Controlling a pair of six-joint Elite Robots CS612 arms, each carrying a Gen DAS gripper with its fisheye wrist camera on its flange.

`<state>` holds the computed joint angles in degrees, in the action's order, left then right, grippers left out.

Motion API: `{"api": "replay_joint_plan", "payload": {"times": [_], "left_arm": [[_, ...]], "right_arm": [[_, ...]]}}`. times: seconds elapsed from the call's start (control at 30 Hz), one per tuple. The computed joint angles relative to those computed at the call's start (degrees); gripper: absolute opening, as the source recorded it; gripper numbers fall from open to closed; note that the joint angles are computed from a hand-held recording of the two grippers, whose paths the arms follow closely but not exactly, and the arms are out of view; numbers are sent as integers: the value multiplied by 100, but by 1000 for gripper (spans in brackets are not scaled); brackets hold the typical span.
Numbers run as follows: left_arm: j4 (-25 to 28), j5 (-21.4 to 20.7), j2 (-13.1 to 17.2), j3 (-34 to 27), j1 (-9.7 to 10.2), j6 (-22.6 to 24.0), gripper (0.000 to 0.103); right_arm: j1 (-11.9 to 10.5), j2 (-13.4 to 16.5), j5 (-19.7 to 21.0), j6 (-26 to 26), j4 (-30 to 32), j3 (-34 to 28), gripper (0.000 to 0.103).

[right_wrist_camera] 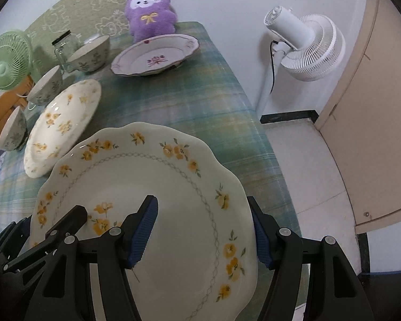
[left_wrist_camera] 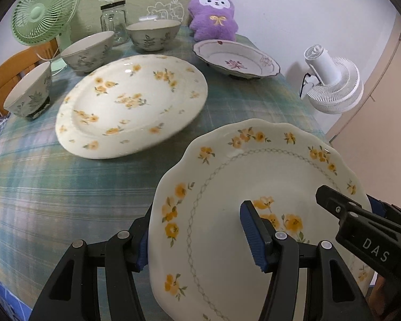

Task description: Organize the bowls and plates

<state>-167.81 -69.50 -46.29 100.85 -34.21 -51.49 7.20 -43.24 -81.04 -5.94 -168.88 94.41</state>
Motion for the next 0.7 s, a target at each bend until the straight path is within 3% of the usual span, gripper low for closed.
{"api": "replay_joint_plan", "payload": {"times": [0.47,0.7], "left_arm": [[200,200,171,-220,-47,-221,62],[636,217,79,-285,-66,-322,65]], "right_arm": [[-65,215,98,-179,79,-181,69],[-72,192,153,-369,486,-286,70]]}}
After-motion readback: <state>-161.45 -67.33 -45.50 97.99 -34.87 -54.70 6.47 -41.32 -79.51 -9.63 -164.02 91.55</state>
